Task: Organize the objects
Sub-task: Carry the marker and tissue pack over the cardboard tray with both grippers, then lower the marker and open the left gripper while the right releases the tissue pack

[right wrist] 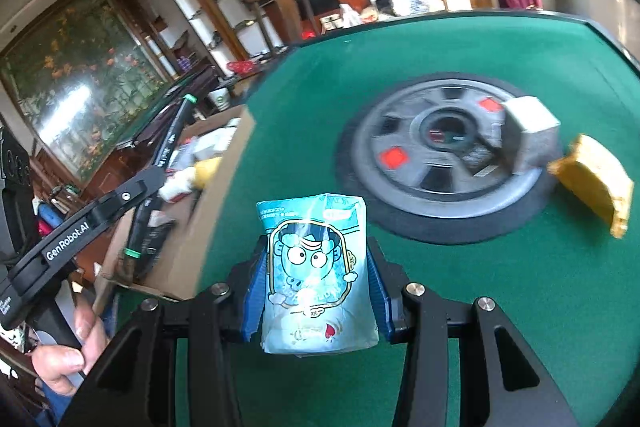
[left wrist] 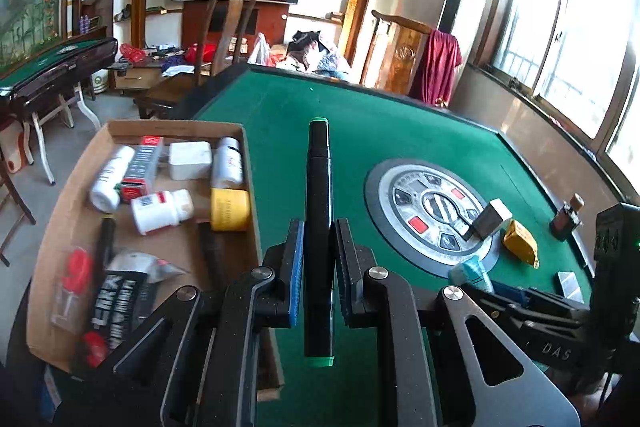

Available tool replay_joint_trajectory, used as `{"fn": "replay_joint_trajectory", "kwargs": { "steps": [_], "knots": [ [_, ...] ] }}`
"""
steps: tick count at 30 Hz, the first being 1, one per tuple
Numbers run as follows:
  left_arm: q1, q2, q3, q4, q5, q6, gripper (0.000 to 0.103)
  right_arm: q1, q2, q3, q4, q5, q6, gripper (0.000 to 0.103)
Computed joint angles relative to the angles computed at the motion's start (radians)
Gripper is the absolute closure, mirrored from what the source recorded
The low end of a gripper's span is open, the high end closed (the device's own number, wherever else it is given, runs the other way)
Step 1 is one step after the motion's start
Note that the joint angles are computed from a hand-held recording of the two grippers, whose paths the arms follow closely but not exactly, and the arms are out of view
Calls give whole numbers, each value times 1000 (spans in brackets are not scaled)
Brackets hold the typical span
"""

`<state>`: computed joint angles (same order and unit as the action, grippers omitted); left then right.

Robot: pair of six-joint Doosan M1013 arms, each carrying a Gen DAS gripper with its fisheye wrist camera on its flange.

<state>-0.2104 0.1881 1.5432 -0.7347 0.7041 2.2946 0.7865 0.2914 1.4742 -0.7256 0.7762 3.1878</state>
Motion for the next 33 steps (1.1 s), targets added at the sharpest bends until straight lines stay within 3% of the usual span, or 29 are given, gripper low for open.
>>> {"fn": "replay_joint_trajectory", "kwargs": {
  "steps": [11,22,33],
  "knots": [
    [81,-7,0,-51,-26,-4,89,-2,104,-177,66,-26,-160,59],
    [146,7,-5,-22,-39,-56,89,-3,221,-358,143,15,-318,58],
    [180,36,-13,29,-29,-131,89,-1,268,-410,160,68,-322,58]
  ]
}}
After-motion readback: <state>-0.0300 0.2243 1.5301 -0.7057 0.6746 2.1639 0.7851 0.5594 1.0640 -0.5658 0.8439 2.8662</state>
